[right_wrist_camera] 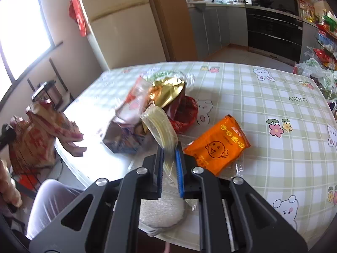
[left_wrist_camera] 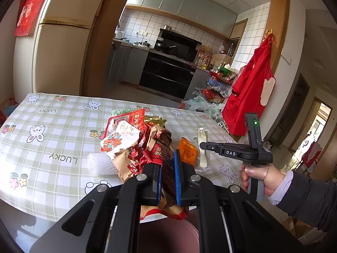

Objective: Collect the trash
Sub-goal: 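Lift the wrappers with the left tool while the right tool grasps a white plastic fork, then drop the wrappers and fork into the brown bin, opening both tools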

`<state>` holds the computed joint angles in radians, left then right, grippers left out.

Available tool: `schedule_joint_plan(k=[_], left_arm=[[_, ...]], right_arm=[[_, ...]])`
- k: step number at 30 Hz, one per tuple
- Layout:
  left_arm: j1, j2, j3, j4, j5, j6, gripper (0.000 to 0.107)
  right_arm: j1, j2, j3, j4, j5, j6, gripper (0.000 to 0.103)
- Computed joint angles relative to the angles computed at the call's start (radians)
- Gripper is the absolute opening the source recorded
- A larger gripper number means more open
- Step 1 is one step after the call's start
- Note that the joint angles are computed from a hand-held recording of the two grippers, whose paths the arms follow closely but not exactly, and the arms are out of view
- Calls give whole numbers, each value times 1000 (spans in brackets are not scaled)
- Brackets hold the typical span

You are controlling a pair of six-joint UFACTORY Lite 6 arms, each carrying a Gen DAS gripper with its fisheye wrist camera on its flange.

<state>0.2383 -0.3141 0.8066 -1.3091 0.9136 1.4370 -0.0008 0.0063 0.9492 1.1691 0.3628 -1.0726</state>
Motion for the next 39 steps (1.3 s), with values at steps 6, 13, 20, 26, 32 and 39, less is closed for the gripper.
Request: schedule_joint_plan(k=[6, 13, 20, 26, 32, 39], left_arm=[[-15, -86, -66, 53, 5, -31, 10], [-81, -205, -173, 136, 12, -76, 10], [-263, -300, -275, 257, -85, -191, 10], [-411, -334, -321, 294, -213, -261, 32], [-369, -459, -317, 344, -298, -333, 89], [-133, -548, -301, 231, -303, -215, 97]], right_arm=[[26, -278, -194, 275, 26, -135, 14], [132, -611, -408, 147, -11, 118, 14], [195, -817, -459, -164, -13, 459, 14], [236, -929, -474, -400, 5, 706, 14], [376, -981, -465, -762, -14, 1087, 14], [556, -917, -463, -1096, -66, 1456, 14]])
